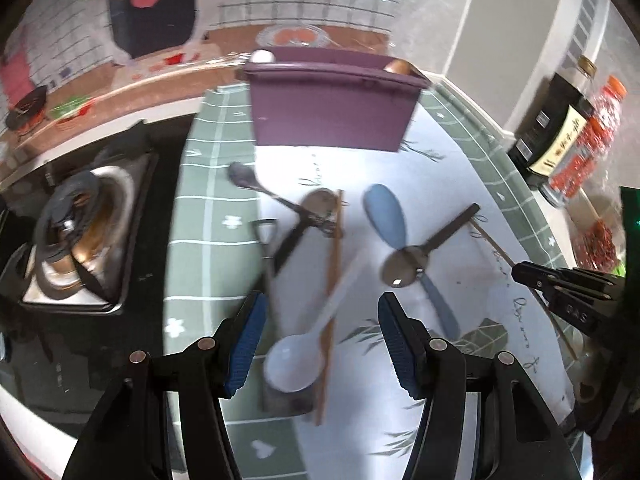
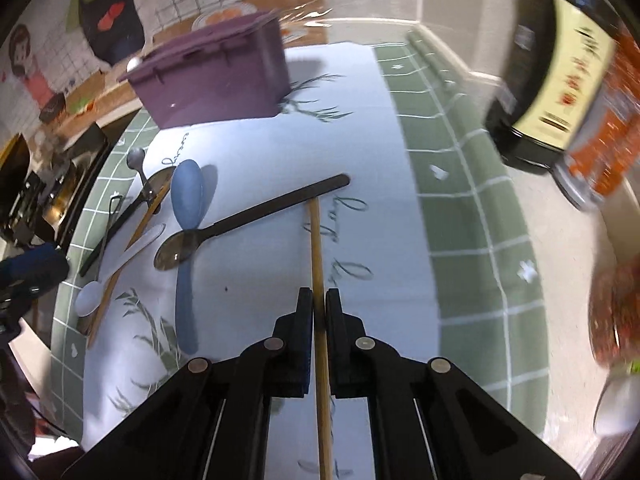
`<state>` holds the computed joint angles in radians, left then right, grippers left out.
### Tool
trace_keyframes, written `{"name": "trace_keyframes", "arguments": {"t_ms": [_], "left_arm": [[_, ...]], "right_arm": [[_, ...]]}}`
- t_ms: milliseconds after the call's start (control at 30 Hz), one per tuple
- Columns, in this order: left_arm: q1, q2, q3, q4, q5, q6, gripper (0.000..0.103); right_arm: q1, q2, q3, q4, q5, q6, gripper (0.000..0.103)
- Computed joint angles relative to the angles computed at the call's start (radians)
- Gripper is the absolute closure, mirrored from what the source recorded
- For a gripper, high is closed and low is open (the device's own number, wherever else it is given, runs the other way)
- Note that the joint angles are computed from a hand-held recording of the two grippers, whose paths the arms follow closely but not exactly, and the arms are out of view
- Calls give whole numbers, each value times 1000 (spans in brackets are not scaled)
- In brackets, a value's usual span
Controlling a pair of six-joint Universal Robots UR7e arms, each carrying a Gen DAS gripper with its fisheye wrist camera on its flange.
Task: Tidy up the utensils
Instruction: 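Move both open tools back over the remaining utensils, then grasp a single wooden chopstick with the right tool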
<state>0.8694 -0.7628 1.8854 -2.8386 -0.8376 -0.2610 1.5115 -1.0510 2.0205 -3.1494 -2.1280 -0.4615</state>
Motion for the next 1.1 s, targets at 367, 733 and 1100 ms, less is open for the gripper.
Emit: {"name": "trace_keyframes", "arguments": {"t_ms": [367,733,1100], "left_arm": [[50,75,-100,63,-114,-13,44],[59,78,-95,79,-69,16,44],[70,30,-45,34,-60,17,44]], "right_arm": [[-7,-22,41,-37,35,18,97],[24,55,15,-83,-50,-49,91],[51,116,-2,-155,-110,-121,57]]}}
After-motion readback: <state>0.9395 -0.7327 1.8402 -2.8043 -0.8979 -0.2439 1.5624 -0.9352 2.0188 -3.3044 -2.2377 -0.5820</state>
